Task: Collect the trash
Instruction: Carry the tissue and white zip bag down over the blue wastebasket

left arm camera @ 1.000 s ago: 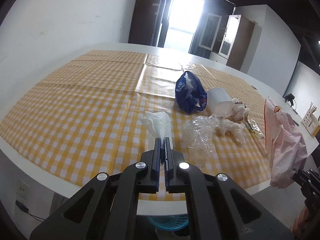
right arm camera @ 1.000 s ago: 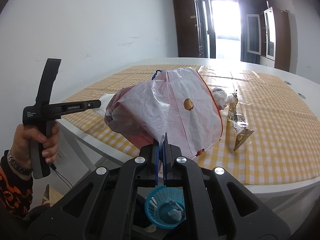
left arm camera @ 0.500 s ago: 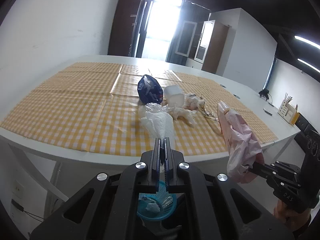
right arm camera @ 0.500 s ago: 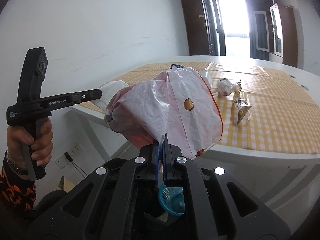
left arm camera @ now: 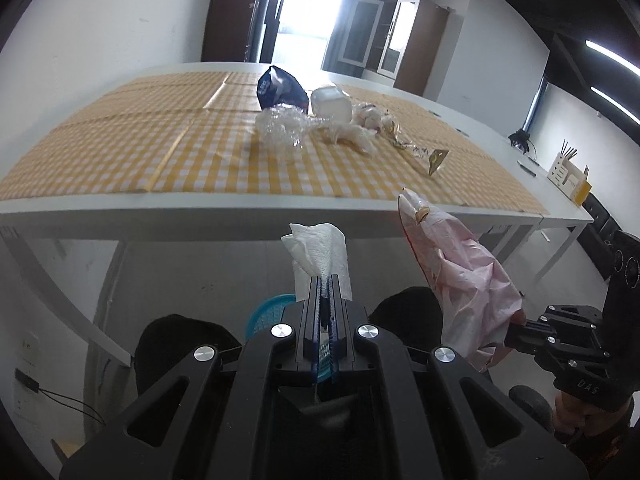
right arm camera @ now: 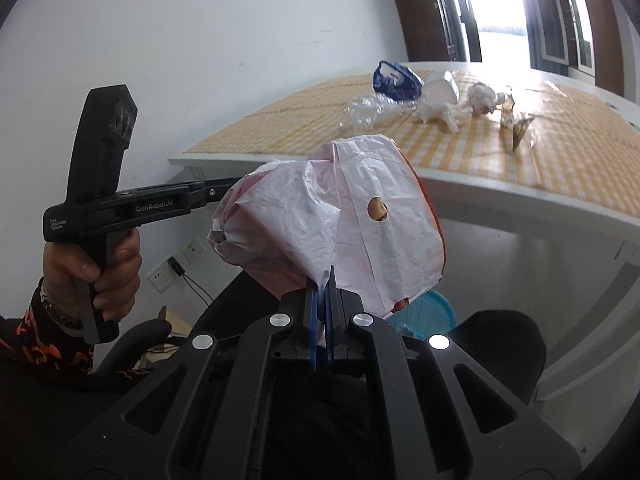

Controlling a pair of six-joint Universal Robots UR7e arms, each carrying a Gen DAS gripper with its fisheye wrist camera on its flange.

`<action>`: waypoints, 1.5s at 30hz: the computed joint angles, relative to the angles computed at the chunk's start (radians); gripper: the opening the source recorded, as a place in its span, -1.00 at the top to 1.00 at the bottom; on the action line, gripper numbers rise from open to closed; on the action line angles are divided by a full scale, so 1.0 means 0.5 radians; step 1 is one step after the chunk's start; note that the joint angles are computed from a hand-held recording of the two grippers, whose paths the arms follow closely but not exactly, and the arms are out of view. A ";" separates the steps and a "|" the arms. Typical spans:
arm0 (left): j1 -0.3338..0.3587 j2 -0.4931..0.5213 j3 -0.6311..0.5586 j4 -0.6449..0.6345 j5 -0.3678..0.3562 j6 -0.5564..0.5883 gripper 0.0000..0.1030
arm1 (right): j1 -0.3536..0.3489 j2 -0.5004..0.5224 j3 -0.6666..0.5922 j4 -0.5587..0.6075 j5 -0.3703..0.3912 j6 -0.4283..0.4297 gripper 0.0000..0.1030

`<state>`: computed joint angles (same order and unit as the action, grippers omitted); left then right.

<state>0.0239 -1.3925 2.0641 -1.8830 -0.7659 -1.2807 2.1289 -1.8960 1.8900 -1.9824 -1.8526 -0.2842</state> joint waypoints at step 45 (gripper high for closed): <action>1.205 0.679 0.233 -1.298 -0.567 0.628 0.95 | -0.807 1.020 0.140 -0.464 -0.358 0.339 0.95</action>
